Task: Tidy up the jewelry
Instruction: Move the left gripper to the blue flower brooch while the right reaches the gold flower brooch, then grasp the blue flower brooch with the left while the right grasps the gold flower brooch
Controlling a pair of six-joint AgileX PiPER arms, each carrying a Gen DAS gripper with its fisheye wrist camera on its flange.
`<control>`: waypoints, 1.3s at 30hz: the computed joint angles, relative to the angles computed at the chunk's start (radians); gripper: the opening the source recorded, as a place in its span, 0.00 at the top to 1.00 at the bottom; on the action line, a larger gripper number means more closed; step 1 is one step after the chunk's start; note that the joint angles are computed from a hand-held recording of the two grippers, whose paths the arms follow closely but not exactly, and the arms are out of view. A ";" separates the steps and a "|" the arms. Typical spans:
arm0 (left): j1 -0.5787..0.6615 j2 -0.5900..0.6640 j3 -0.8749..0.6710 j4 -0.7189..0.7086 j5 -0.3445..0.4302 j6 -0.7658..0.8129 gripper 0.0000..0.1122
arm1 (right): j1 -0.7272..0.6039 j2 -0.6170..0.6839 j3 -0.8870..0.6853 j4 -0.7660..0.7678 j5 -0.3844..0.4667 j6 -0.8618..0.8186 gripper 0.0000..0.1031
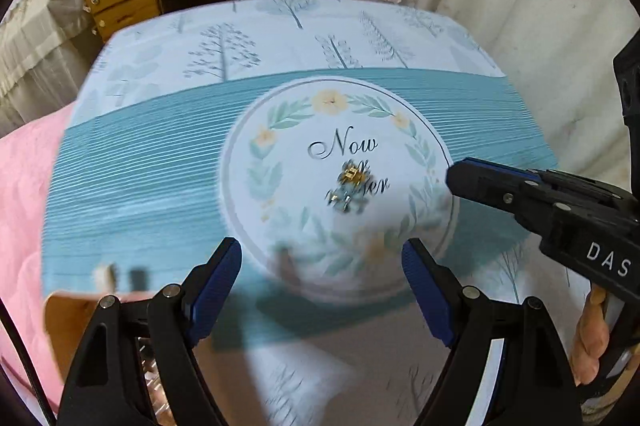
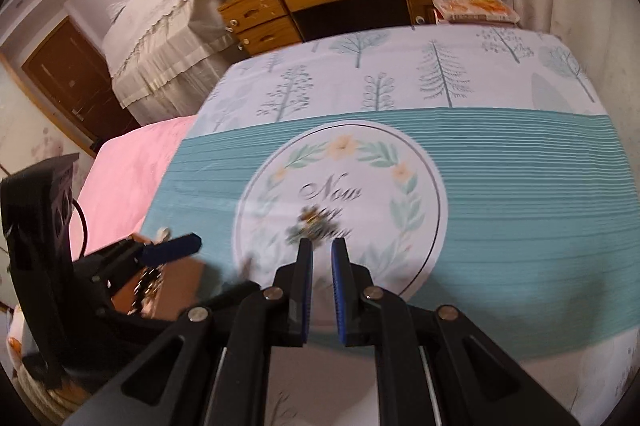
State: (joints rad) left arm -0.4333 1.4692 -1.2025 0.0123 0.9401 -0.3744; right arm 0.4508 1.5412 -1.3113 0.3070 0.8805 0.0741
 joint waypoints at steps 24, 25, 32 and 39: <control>-0.003 0.110 -0.037 -0.040 -0.065 0.061 0.84 | -0.083 0.151 -0.049 0.228 0.037 -0.184 0.64; -0.001 0.082 -0.014 -0.048 -0.063 0.064 0.84 | -0.079 0.155 -0.058 0.229 0.038 -0.188 0.64; 0.009 -0.056 0.103 -0.131 -0.046 0.088 0.84 | 0.000 0.239 -0.199 0.129 0.092 -0.196 0.64; 0.045 -0.168 0.158 -0.156 -0.027 0.097 0.84 | 0.086 0.304 -0.284 -0.044 0.133 -0.143 0.64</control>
State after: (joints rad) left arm -0.3880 1.3014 -1.0449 -0.1435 0.9130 -0.2771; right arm 0.5367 1.8451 -1.5951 0.2631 1.0140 -0.0685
